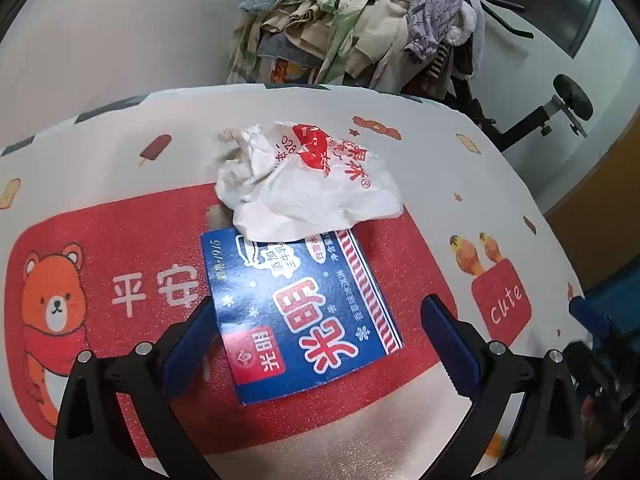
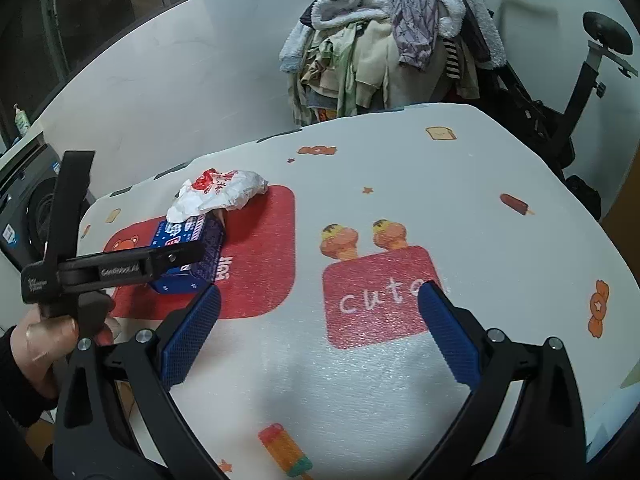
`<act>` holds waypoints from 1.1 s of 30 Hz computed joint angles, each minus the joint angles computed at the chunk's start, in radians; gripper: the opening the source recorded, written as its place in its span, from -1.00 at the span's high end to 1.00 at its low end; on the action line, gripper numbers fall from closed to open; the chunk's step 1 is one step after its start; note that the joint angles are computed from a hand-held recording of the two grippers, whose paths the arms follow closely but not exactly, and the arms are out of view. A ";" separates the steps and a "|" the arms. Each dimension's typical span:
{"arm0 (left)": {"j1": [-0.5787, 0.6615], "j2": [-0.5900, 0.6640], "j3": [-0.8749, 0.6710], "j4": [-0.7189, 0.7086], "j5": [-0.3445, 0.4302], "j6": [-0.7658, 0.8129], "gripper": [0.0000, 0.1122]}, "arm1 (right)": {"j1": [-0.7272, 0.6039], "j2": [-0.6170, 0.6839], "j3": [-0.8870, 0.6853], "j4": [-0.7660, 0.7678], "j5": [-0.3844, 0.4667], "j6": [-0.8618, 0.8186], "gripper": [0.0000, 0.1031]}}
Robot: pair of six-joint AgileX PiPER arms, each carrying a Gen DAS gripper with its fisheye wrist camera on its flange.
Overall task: Collect trash
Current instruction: 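Grasp the blue-and-white milk box with the left gripper and lift it, then grasp the white plastic bag with the right gripper while the left gripper holds the milk box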
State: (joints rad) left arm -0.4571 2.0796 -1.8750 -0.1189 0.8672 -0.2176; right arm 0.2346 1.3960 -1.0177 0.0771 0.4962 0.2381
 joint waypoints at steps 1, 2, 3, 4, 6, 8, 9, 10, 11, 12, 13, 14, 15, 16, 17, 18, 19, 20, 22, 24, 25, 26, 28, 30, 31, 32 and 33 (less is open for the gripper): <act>-0.006 0.006 -0.011 0.027 0.009 -0.024 -0.75 | 0.004 0.004 -0.003 -0.006 0.001 0.003 -0.88; -0.010 0.018 -0.030 0.052 0.021 -0.048 -0.75 | 0.007 0.009 -0.008 -0.013 0.004 0.009 -0.88; -0.009 0.030 -0.044 0.063 0.029 -0.064 -0.75 | 0.008 0.013 -0.013 -0.014 0.007 0.010 -0.88; -0.006 0.030 -0.042 0.057 0.026 -0.062 -0.72 | 0.008 0.019 -0.018 -0.011 0.008 0.007 -0.88; 0.011 -0.008 0.024 0.004 -0.017 -0.013 -0.51 | 0.008 0.030 -0.031 -0.004 0.011 -0.002 -0.88; 0.027 -0.067 0.099 -0.021 -0.027 0.019 -0.46 | 0.007 0.050 -0.059 0.026 0.015 -0.040 -0.88; 0.040 -0.103 0.151 -0.053 -0.043 0.048 -0.45 | 0.007 0.061 -0.073 0.033 0.016 -0.051 -0.88; 0.062 -0.163 0.234 -0.115 -0.068 0.107 -0.45 | 0.009 0.082 -0.100 0.054 0.018 -0.079 -0.88; 0.077 -0.211 0.299 -0.144 -0.088 0.144 -0.45 | 0.009 0.107 -0.130 0.081 0.021 -0.112 -0.88; 0.096 -0.285 0.390 -0.159 -0.113 0.184 -0.45 | 0.011 0.131 -0.158 0.110 0.023 -0.140 -0.88; 0.110 -0.328 0.443 -0.165 -0.128 0.205 -0.45 | 0.012 0.165 -0.197 0.158 0.024 -0.181 -0.88; 0.128 -0.372 0.495 -0.178 -0.144 0.228 -0.45 | 0.015 0.206 -0.242 0.207 0.030 -0.218 -0.88; 0.153 -0.417 0.547 -0.190 -0.155 0.252 -0.45 | 0.020 0.252 -0.292 0.246 0.040 -0.243 -0.88; 0.179 -0.462 0.596 -0.194 -0.166 0.268 -0.45 | 0.027 0.294 -0.338 0.256 0.042 -0.238 -0.88; 0.201 -0.495 0.627 -0.191 -0.175 0.277 -0.45 | 0.034 0.326 -0.378 0.252 0.049 -0.223 -0.88; 0.235 -0.539 0.671 -0.195 -0.191 0.297 -0.45 | 0.041 0.368 -0.427 0.244 0.059 -0.203 -0.86; 0.256 -0.561 0.691 -0.205 -0.194 0.315 -0.45 | 0.057 0.435 -0.511 0.213 0.087 -0.150 -0.85; 0.279 -0.582 0.709 -0.214 -0.196 0.331 -0.45 | 0.067 0.473 -0.564 0.192 0.113 -0.119 -0.85; 0.330 -0.628 0.746 -0.238 -0.200 0.366 -0.45 | 0.096 0.572 -0.698 0.138 0.179 -0.035 -0.85; 0.364 -0.664 0.771 -0.255 -0.203 0.390 -0.45 | 0.120 0.659 -0.819 0.101 0.240 0.027 -0.85; 0.382 -0.685 0.786 -0.267 -0.204 0.406 -0.45 | 0.136 0.709 -0.895 0.054 0.285 0.083 -0.85; 0.400 -0.700 0.798 -0.282 -0.203 0.426 -0.45 | 0.147 0.746 -0.948 0.022 0.314 0.125 -0.85; 0.422 -0.731 0.815 -0.297 -0.195 0.446 -0.45 | 0.165 0.829 -1.080 -0.031 0.420 0.191 -0.77; 0.436 -0.759 0.832 -0.309 -0.187 0.463 -0.45 | 0.179 0.876 -1.154 -0.073 0.501 0.244 -0.32; 0.439 -0.774 0.838 -0.308 -0.184 0.467 -0.45 | 0.179 0.859 -1.130 -0.059 0.487 0.247 -0.29; 0.440 -0.784 0.842 -0.306 -0.184 0.469 -0.45 | 0.178 0.822 -1.067 -0.041 0.440 0.235 -0.26; 0.442 -0.805 0.851 -0.307 -0.181 0.474 -0.45 | 0.181 0.793 -1.023 -0.037 0.409 0.224 -0.24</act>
State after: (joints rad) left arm -0.0150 1.2750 -1.0244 -0.4259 0.6861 0.2563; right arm 0.4159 2.1885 -2.0404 0.0401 0.9052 0.4618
